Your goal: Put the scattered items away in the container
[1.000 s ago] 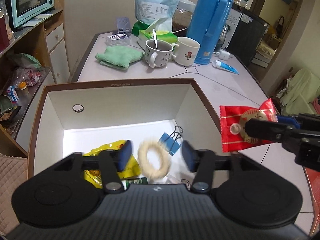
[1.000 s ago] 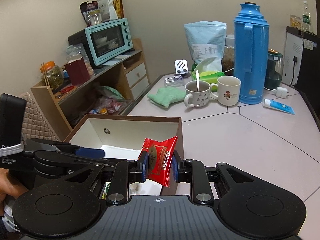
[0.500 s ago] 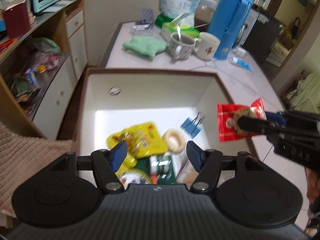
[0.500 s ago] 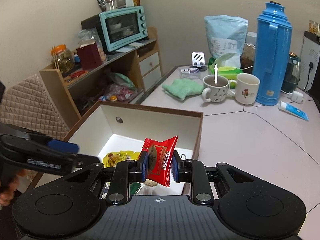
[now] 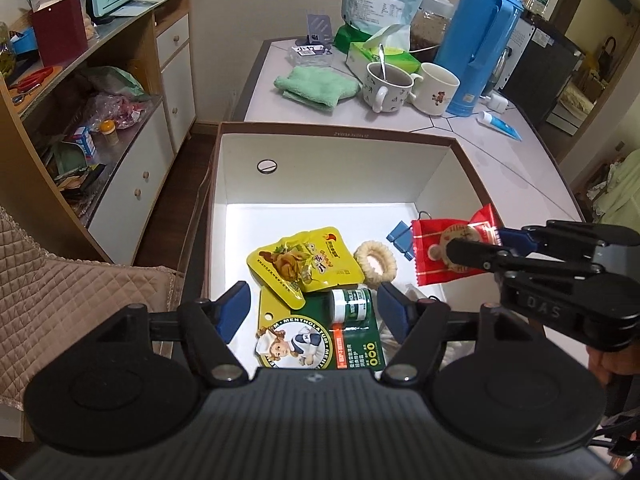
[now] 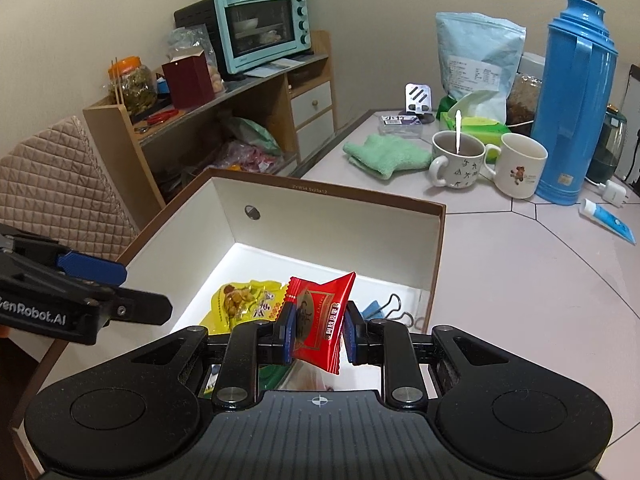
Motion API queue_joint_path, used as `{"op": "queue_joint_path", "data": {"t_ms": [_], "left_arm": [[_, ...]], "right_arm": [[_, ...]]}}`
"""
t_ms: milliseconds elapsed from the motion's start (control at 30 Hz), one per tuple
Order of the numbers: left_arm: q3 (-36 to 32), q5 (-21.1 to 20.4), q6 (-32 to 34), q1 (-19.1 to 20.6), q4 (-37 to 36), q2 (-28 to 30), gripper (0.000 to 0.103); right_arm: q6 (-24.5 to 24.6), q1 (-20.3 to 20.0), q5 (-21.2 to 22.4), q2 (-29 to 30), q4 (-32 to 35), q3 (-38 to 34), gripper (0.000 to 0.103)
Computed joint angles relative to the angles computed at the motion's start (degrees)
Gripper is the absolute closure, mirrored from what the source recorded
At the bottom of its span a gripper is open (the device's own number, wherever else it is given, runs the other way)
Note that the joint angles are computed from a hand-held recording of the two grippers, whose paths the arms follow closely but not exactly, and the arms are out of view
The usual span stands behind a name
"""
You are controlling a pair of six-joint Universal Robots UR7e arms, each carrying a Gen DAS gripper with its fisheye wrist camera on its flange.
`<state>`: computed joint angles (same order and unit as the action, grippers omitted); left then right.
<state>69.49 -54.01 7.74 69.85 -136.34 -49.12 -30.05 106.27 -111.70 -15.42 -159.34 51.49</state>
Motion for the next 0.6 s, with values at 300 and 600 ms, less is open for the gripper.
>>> {"op": "queue_joint_path", "data": {"t_ms": [300,600], "left_arm": [[-0.2,0.1,0.4,0.1,-0.5,0.1,0.034],[2.0,0.5,-0.2,-0.5,-0.7,-1.5,0.029]], "right_arm": [[1.5,-0.6,6.6,2.5,-2.5,-5.3,0.015],[8.4,0.7,0.5,-2.0,3.2,-2.5,0.014]]}}
